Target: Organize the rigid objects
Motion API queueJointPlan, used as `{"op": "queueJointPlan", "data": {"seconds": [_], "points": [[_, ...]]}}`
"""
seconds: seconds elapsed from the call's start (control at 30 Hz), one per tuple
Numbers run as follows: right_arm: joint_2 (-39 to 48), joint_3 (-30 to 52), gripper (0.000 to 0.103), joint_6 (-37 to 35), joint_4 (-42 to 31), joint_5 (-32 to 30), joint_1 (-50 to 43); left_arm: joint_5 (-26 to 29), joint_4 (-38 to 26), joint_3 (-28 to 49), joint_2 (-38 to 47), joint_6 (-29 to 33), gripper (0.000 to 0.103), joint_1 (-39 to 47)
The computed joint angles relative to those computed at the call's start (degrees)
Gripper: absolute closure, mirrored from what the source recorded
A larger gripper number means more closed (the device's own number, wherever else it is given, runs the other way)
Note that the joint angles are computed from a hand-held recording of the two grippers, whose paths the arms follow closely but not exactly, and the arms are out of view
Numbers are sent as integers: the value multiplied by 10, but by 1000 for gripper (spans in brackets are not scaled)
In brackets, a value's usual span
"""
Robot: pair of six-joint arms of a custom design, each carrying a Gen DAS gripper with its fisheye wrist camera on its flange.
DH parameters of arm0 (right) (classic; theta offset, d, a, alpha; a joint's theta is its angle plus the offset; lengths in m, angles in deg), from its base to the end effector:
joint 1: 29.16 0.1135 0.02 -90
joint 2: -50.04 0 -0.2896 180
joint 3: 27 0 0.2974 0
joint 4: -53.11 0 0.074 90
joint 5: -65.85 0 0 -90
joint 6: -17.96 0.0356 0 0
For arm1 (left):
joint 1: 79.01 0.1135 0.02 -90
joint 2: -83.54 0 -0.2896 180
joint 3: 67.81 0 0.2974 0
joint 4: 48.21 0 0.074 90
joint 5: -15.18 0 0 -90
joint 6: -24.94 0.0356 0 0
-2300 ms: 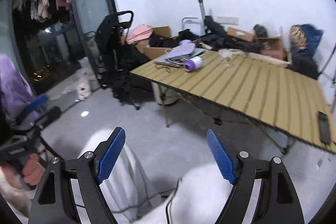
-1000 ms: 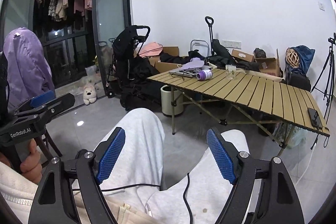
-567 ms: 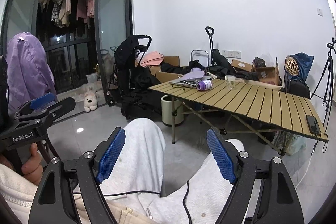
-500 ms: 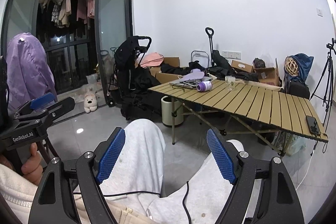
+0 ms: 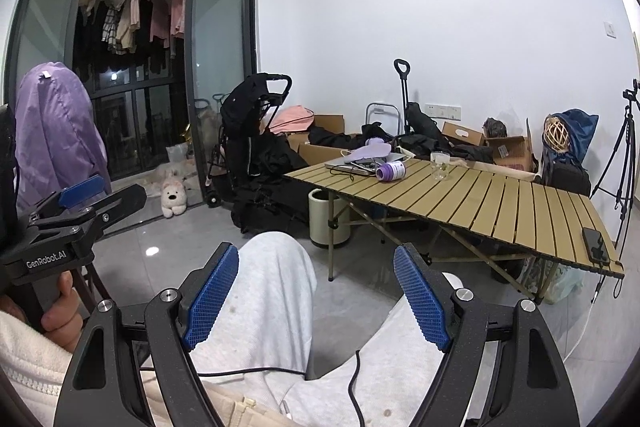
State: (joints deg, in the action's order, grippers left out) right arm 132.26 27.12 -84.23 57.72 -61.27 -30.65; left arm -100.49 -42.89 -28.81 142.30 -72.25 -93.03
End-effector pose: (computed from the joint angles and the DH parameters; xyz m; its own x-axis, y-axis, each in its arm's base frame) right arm 0.3375 0.0127 0.2195 -0.2770 -0.1612 -0.9472 -0.6047 0.7954 0.0415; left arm 0.2486 -0.0462 0.2341 -0.2164 -0.0622 -0.9743 -0.2175 0.9760 -0.0140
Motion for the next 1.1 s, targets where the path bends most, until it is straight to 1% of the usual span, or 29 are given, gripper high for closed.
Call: {"op": "queueJointPlan", "data": {"seconds": [1.1], "points": [[-1, 1, 18, 0, -11, 0, -1, -2, -6, -1, -4, -1, 0, -5]]}}
